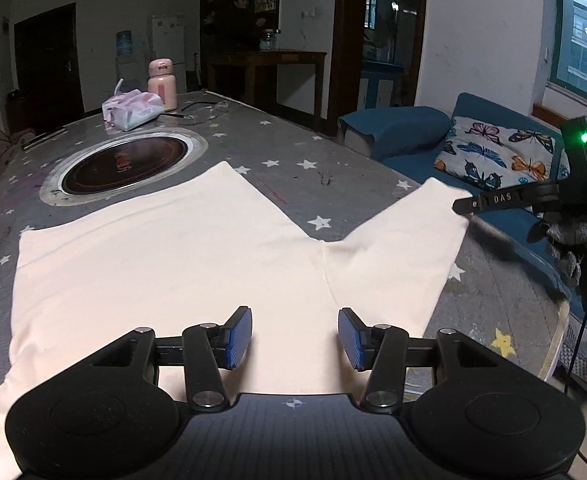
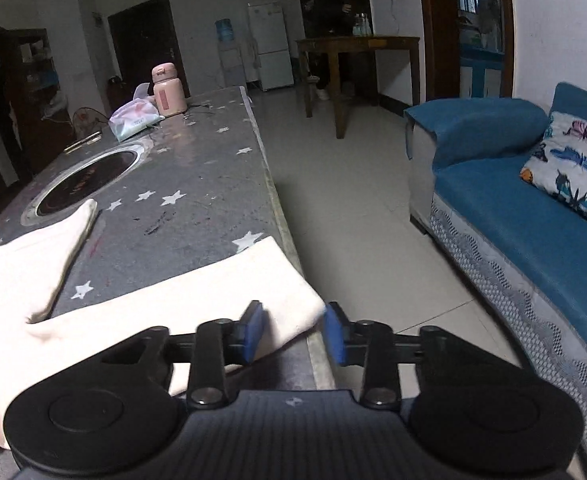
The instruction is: Fold clothes
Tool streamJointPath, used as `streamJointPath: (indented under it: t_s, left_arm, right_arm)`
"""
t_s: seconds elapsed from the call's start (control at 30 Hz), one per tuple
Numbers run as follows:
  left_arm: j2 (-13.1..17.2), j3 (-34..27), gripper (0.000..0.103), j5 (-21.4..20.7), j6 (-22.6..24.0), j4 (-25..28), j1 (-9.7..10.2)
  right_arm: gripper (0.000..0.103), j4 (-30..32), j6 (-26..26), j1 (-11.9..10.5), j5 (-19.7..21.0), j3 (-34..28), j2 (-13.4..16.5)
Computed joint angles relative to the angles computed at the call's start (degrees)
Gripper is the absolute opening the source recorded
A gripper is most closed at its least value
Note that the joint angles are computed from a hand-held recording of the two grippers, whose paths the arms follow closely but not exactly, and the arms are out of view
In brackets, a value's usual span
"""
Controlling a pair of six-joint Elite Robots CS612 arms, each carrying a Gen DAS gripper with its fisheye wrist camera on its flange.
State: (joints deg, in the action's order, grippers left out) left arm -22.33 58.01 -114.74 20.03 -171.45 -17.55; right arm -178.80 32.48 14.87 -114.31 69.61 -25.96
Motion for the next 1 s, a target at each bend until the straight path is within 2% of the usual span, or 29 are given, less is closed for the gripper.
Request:
streamJointPath:
  t_s: [0.03,0.17,0.37,0.57,0.83,1.0]
  left_arm:
    - [0.0,0.0,0.051,0.1,0.2,0.2,-0.08]
    - [0.1,-0.1,0.052,0.3,0.7,0.8,-0.28]
    - [0.3,-0.3,0.053,1.0,1.5,1.5,-0.56]
    - [0.4,-0.3,0.053,0.0,0.3,0.6,-0.4]
    - [0.5,-0.2,0.054,-0.1,0.9,0.7,-0.32]
    - [0.2,-0.2,0.061,0.8,-3.6,-4.2,1.27]
  right_arm:
    - [0.015,-0.1,0.0,0.0,-0.2,0.0,0.0]
    - [0.007,-0.8,-0.2,0.3,-1.7,0.1,-0.1]
    - [0.005,-5.7,-3.2,1.0,-2.9,0.9,-0.9]
    - [0.005,-9.2,-6.7,1.4,0.0,0.7,-1.8]
    - [0.005,-12.0,-13.6,2.6,5.6,-3.0,-2.0]
    - [0.005,-10.0,-18.1,3.4,10.7,-7.8,-0.8]
